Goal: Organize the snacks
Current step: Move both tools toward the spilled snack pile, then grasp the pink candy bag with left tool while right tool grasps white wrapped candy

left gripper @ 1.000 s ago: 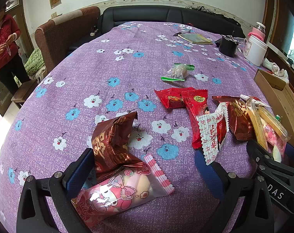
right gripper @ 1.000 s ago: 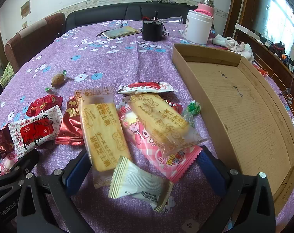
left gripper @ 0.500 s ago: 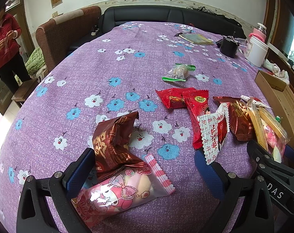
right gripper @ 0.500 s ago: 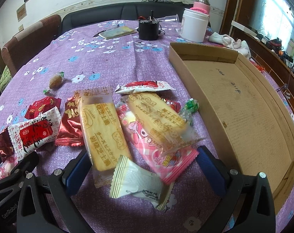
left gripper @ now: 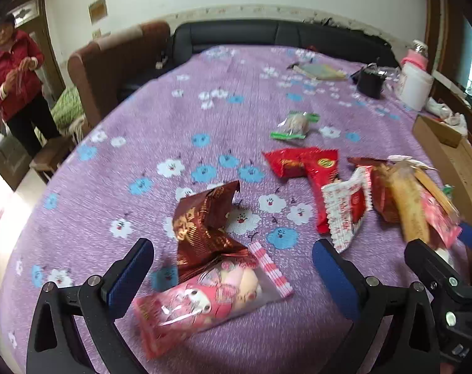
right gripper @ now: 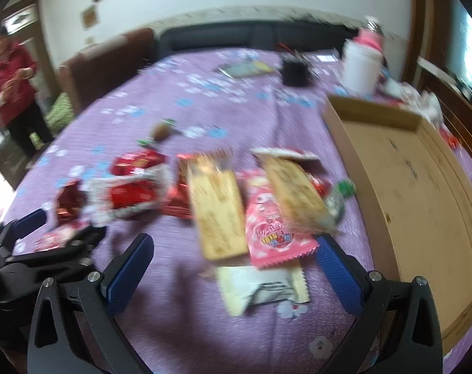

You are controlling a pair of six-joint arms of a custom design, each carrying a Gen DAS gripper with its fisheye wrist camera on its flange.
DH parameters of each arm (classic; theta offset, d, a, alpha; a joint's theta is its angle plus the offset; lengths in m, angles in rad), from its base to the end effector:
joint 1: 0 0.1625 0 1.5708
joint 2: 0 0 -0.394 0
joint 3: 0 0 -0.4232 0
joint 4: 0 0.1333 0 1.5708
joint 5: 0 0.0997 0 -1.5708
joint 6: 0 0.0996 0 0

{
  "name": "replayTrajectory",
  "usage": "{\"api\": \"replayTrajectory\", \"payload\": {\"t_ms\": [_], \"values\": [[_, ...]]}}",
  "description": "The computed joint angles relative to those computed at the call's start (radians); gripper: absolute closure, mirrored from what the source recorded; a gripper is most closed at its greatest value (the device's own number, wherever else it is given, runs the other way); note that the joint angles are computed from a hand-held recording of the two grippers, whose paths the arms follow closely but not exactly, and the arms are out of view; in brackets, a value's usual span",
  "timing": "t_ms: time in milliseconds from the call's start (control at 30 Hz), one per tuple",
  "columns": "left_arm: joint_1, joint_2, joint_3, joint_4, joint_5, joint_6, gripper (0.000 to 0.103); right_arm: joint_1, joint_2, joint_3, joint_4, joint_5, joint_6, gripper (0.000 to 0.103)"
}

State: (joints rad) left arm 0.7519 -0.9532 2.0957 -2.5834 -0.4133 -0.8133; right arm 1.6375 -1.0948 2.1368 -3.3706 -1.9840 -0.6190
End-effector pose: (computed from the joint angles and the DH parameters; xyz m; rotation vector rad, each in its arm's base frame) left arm -0.2101 -0.5039 0.0462 0.0951 2.0999 -0.9060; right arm 0.1284 -0.5218 0.1496 0.6274 -2.3621 0.7938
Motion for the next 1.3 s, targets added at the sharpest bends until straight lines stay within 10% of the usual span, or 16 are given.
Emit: {"api": "replayTrajectory", "payload": {"t_ms": [333,433,533,633,800,1167,1300], "values": [[-0.086,-0.198,0.148,-0.041,0.023,0.068,0.002,-0.047,-0.132,0.040,0.046,0.241,0.008,0.000],[-0.091,-0.297,0.199,-0.026,0.020,0.061,0.017,-0.062,-0.155,0.043,0.093,0.300,0.018,0.000],[-0.047,-0.370,0.215,-0.046,-0.089,0.102,0.049,-0.073,-0.183,0.053,0.180,0.366,0.008,0.000],[-0.017,-0.382,0.215,-0.085,-0.173,0.159,0.050,-0.072,-0.209,0.060,0.277,0.409,-0.039,0.023],[0.025,-0.354,0.196,-0.128,-0.316,0.156,0.051,-0.119,-0.245,0.028,0.426,0.510,0.051,0.026],[0.016,-0.158,0.102,-0.020,-0.247,0.267,0.051,-0.100,-0.260,0.019,0.441,0.439,0.050,0.026],[-0.006,-0.132,0.108,-0.051,-0.227,0.262,0.071,-0.094,-0.253,-0.002,0.477,0.346,0.059,0.026]]}}
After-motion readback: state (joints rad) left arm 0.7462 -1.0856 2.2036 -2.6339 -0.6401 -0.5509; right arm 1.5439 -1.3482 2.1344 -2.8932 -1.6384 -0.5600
